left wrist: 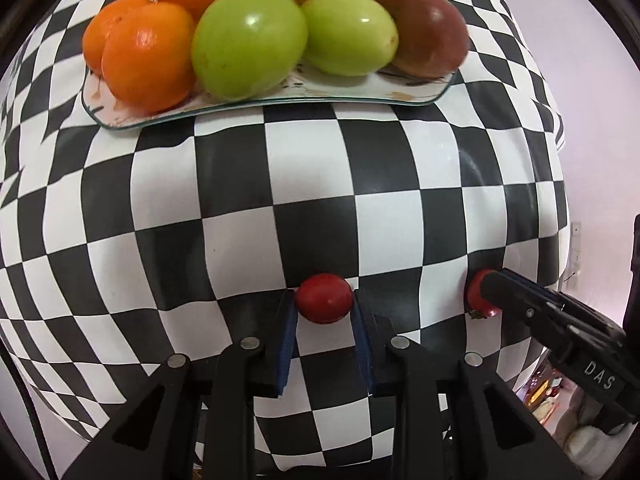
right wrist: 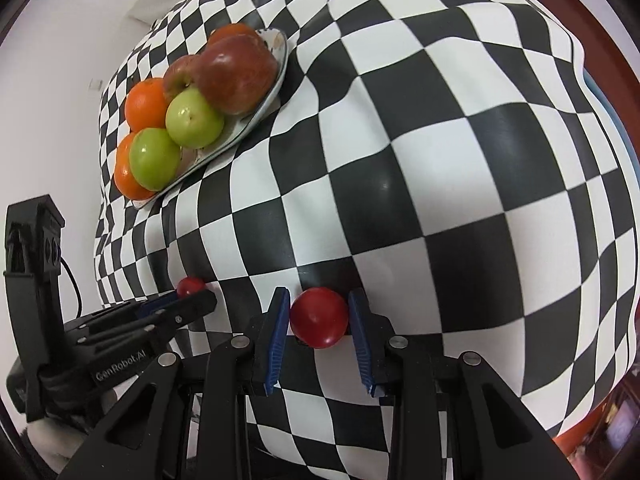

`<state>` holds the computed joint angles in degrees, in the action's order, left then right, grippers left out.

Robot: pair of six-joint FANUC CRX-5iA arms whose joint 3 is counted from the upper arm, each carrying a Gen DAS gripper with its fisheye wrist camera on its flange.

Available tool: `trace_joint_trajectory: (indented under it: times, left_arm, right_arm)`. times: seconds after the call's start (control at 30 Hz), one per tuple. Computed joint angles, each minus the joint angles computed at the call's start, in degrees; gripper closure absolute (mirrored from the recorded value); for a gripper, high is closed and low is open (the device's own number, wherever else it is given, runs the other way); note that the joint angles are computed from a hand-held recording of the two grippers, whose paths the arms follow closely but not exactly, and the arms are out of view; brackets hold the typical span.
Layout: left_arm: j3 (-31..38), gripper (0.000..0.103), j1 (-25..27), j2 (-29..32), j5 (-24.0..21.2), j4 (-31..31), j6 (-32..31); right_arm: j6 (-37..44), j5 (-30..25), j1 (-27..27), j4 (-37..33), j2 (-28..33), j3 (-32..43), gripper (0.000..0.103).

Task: Organize fruits
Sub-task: 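Lift both cherry tomatoes off the cloth with both tools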

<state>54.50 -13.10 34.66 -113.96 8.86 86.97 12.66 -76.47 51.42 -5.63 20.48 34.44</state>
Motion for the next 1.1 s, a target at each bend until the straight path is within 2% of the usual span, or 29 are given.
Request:
trace_joint_trajectory:
  times: [0.17, 0.33, 0.47, 0.53, 0.6, 0.73, 0.83, 1.03, 1.1]
  left_arm:
    - [1.3, 0.076, 0.5, 2.1, 0.0, 0.5, 0.3]
    - [2.3, 0.060, 2.3, 4.0, -0.3, 5.4, 1.2]
    - [4.3, 0.059, 2.8, 5.5, -1.6, 6.8, 2.8]
    - [8.3, 0.059, 3.4, 7.4, -4.0, 6.1, 1.7]
    - [8.1, 0.059, 3.1, 7.3, -4.2, 6.4, 1.4]
    - [12.0, 0.059, 3.8, 10.3, -9.2, 8.4, 1.5]
    - [8.5, 0.059, 3.7, 8.2, -8.7, 6.7, -1.0]
    - [2.1, 0.062, 3.5, 4.9, -5.0, 4.9, -2.4]
    - [-1.4, 0.071, 2.6, 2.6, -2.6, 2.6, -3.8]
  right_arm:
    - [0.7, -0.8, -0.1, -0.5, 0.5, 0.8, 0.069]
    - [0.5, -1.8, -0.1, -0.3, 1.3, 2.0, 0.068]
    - [0.4, -2.6, 0.1, 0.1, 2.1, 3.0, 0.068]
    - [0.4, -2.7, 0.1, 0.1, 2.3, 3.2, 0.068]
    - [0.3, -2.4, 0.0, -0.1, 2.1, 3.0, 0.068]
    - [-0.1, -1.9, -0.1, -0.3, 1.6, 2.4, 0.068]
    - [-0.4, -1.7, 0.0, -0.3, 1.4, 2.0, 0.068]
    - [0.2, -2.7, 0.1, 0.1, 1.9, 2.8, 0.068]
    - [0.8, -3.8, 0.2, 0.3, 2.6, 3.9, 0.068]
